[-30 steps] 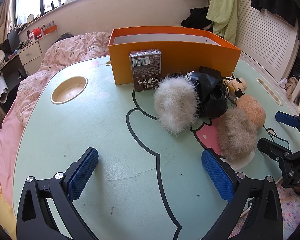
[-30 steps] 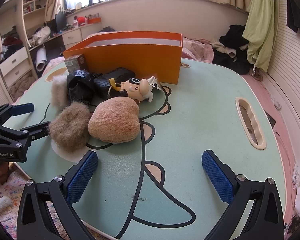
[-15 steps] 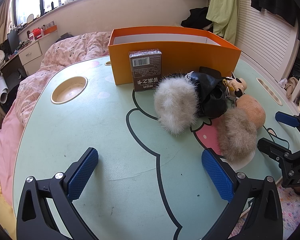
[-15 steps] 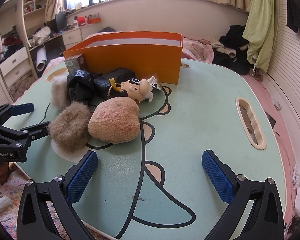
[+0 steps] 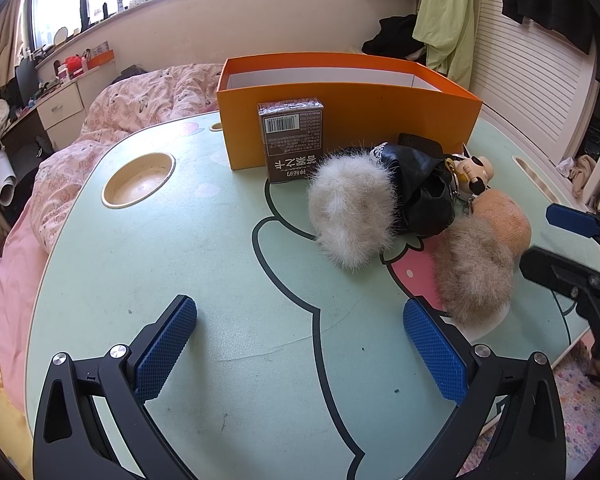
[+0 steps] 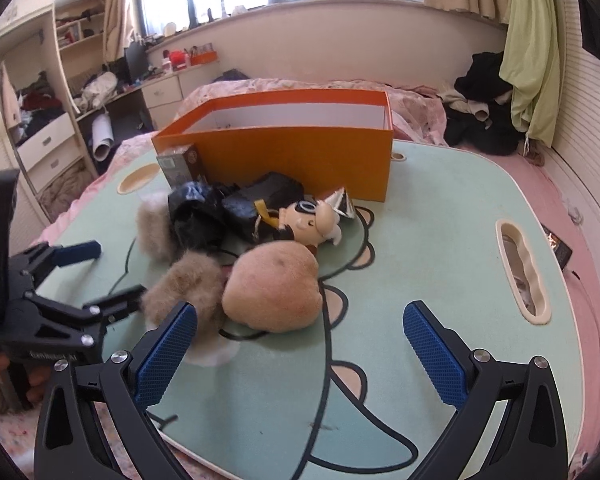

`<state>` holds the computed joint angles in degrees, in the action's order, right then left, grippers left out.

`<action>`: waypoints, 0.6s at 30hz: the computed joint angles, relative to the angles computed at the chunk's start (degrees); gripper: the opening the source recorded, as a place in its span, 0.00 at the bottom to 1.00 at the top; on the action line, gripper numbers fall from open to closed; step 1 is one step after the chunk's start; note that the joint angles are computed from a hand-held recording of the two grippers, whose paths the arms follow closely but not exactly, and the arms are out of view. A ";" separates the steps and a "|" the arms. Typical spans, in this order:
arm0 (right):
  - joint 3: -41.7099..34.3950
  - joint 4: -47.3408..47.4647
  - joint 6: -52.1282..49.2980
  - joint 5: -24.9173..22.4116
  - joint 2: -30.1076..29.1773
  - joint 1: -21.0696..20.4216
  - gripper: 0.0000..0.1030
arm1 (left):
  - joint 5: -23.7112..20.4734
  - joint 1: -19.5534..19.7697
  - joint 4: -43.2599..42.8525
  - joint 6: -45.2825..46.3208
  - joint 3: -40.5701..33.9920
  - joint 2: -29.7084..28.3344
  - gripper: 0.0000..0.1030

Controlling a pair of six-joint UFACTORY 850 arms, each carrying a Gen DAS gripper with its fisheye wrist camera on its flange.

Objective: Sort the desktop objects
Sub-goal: 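Grasp the tan plush bear with the right gripper while the left grasps the white fluffy pompom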

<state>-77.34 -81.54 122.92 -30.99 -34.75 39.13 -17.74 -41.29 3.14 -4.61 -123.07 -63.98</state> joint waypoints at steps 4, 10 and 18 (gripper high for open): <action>-3.38 6.35 -3.25 3.04 -1.73 -1.92 0.82 | 0.04 -0.03 0.09 -0.10 0.02 0.00 1.00; -4.98 12.15 -8.11 0.47 -3.26 -1.69 0.43 | -0.02 -0.02 -0.05 0.01 -0.09 0.03 1.00; 4.63 -5.16 18.21 0.94 2.23 -1.79 0.43 | -0.51 0.03 -0.93 1.24 -0.74 -0.26 1.00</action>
<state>-72.71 -86.70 141.13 -30.05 -32.52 37.34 -18.25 -41.27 2.20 -3.37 -123.81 -64.24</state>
